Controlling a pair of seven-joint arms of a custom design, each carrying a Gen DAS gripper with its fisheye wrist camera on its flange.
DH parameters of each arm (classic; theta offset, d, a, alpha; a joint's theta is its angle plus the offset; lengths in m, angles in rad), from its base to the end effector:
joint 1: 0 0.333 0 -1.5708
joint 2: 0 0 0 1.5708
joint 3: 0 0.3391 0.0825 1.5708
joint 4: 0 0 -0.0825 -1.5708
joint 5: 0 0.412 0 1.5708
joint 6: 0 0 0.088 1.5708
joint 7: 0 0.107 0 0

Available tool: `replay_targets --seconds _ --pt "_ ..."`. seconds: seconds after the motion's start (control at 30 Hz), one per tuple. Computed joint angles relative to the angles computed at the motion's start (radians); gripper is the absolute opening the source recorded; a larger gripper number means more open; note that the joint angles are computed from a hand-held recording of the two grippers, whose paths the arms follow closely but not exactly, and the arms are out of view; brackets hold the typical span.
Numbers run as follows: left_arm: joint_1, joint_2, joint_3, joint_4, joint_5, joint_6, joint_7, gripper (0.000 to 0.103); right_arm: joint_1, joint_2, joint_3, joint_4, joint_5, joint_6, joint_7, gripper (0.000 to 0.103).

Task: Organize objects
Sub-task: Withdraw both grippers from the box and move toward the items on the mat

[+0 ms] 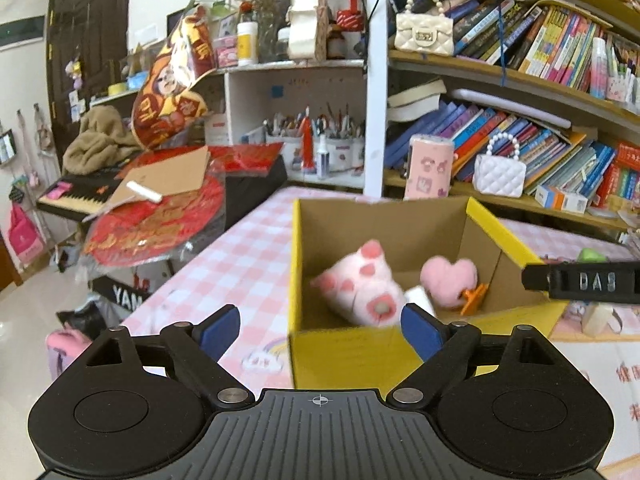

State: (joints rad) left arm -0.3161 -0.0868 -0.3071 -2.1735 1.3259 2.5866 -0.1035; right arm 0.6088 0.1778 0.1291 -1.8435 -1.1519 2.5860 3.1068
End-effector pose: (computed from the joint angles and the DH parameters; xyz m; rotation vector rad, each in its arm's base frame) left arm 0.4539 -0.3522 0.4798 -1.6076 1.5752 -0.8682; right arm 0.4913 0.4625 0.4953 -1.6481 1.5846 -0.7475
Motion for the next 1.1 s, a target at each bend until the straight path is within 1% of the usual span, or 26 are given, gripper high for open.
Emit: replay_targets --seconds 0.07,0.3,0.63,0.93,1.1 --pt "-0.004 -0.026 -0.003 -0.030 -0.029 -0.012 0.005 0.093 0.014 -0.012 0.012 -0.023 0.012 -0.031 -0.005 0.061" --pt "-0.007 -0.115 -0.024 -0.127 -0.118 -0.024 0.039 0.094 0.043 -0.053 0.050 -0.092 0.041 -0.097 0.016 0.061" --pt "-0.015 -0.205 -0.055 -0.225 -0.215 -0.026 0.093 0.095 0.075 -0.106 0.100 -0.169 0.069 -0.190 0.079 0.066" --pt "-0.018 -0.258 -0.063 -0.285 -0.284 0.024 0.126 0.097 0.100 -0.132 0.130 -0.209 0.098 -0.229 0.072 0.073" --pt "-0.018 -0.257 -0.072 -0.292 -0.294 0.062 0.145 0.097 0.105 -0.160 0.143 -0.240 0.134 -0.268 0.092 0.073"
